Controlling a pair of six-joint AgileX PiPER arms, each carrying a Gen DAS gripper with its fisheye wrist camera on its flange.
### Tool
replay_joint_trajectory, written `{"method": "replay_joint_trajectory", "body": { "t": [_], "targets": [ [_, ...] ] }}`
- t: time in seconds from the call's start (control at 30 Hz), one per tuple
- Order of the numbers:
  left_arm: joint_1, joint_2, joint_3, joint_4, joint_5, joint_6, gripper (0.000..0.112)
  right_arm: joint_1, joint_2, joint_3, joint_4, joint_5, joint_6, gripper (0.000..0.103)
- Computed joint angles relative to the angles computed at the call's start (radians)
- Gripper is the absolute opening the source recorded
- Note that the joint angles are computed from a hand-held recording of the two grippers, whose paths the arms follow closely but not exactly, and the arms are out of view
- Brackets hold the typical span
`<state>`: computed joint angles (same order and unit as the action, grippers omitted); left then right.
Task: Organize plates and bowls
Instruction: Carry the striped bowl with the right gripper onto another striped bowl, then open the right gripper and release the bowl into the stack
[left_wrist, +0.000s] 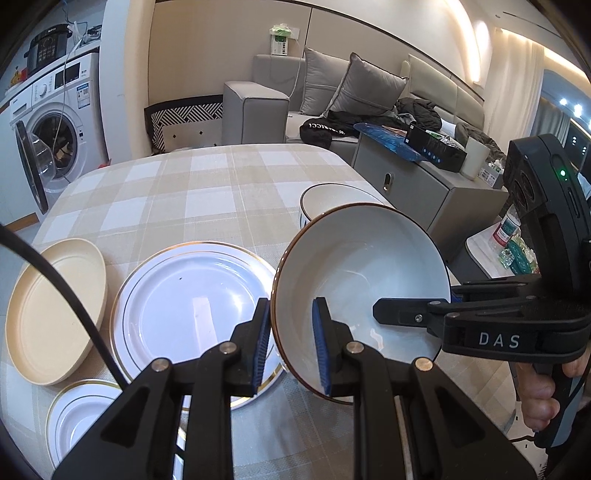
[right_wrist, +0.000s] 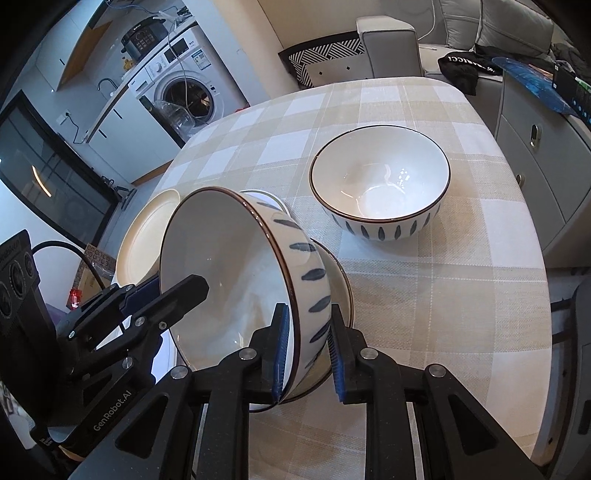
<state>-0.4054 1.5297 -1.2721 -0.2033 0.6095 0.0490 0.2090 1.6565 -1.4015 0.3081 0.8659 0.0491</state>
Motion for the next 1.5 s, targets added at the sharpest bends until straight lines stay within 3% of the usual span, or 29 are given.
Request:
{"method": "replay_joint_trajectory", "body": {
  "t": [0.4,0.63,0.77,0.97,1.1,1.23,1.5],
  "targets": [
    [0.024,0.000,0.015,-0.091,0.017,0.080,0.020,0.017,0.012,-0.053,-0.067,0.050,0.004,0.022],
    [0.034,-0.017,0.032,-0.138,0.006,0.126,0.022,0.031,-0.021,-0.048,-0.130,0.060,0.016,0.035],
    [0.032,-0.024,0.037,-0.144,-0.005,0.139,0.024,0.018,-0.050,-0.011,-0.118,0.042,-0.020,0.036],
    [0.039,-0.030,0.038,-0.138,0.001,0.130,0.025,-0.032,-0.055,0.019,-0.017,0.025,-0.105,0.036],
    [0.052,-0.045,0.048,-0.149,-0.001,0.140,0.035,-0.115,-0.024,0.043,0.164,0.033,-0.233,0.037],
    [0.057,-0.045,0.042,-0.147,0.004,0.144,0.037,-0.176,0.016,0.055,0.299,0.059,-0.320,0.037],
    [0.069,-0.033,0.021,-0.133,0.002,0.135,0.042,-0.151,-0.040,0.056,0.228,0.015,-0.281,0.040]
  ]
}}
